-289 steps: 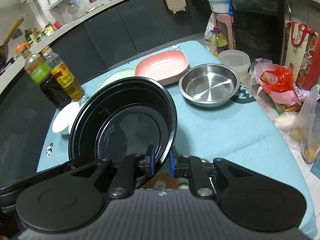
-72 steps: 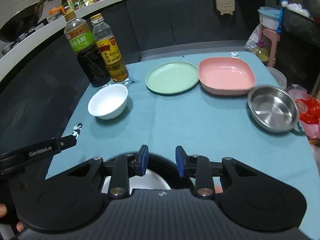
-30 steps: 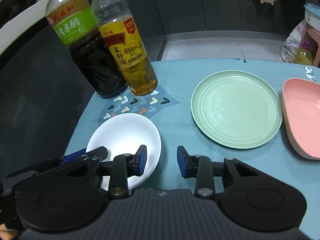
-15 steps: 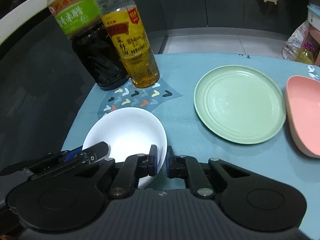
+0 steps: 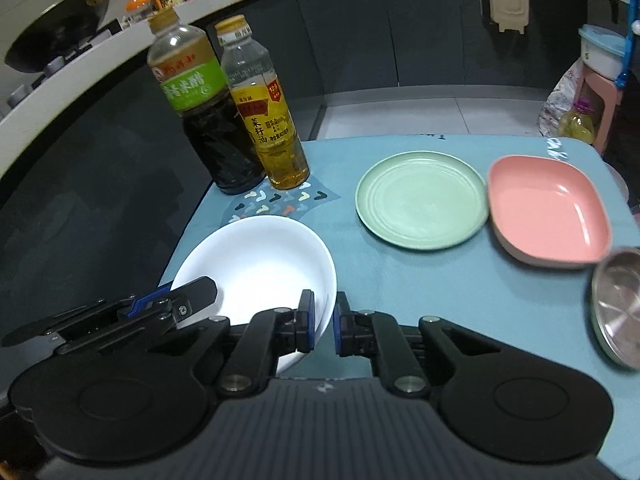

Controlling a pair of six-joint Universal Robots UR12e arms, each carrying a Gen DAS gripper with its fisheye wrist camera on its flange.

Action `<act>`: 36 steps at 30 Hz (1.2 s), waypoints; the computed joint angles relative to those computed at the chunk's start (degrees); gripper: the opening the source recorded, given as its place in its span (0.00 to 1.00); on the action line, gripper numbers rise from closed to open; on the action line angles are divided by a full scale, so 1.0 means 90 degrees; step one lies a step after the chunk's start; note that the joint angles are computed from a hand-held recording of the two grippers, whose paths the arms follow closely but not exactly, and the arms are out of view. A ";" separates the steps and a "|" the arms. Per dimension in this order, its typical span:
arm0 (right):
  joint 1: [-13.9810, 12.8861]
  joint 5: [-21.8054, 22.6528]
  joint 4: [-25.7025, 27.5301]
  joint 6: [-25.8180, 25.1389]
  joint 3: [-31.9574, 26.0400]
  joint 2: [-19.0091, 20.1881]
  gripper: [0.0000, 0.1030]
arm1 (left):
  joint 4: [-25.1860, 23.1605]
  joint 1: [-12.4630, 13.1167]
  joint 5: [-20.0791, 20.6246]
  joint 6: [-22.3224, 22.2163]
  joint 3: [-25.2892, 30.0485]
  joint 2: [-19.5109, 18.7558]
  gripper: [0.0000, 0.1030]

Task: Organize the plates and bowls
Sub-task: 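Carry the small white bowl into the large white bowl and release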

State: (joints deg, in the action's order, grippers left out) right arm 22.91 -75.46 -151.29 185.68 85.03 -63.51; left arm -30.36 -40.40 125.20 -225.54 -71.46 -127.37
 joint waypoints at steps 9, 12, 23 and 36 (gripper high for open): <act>-0.0066 -0.0023 -0.0436 -0.0012 0.0911 -0.0656 0.08 | -0.0049 -0.0346 -0.0016 -0.0152 -0.0137 0.0142 0.09; -0.0084 -0.0019 -0.0545 0.0020 0.1164 -0.0815 0.08 | -0.0076 -0.0446 -0.0029 -0.0190 -0.0194 0.0170 0.09; -0.0131 -0.0018 -0.0533 0.0203 0.1699 -0.1092 0.08 | -0.0343 -0.0596 -0.0314 -0.0346 -0.0293 0.0184 0.09; -0.0133 0.0036 -0.0392 0.0296 0.1802 -0.1101 0.08 | -0.0587 -0.0609 -0.0409 -0.0509 -0.0344 0.0171 0.09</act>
State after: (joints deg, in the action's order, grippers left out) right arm 21.71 -75.14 -154.82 188.35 101.25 -73.41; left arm -35.65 -45.88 121.52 -230.12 -74.56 -125.83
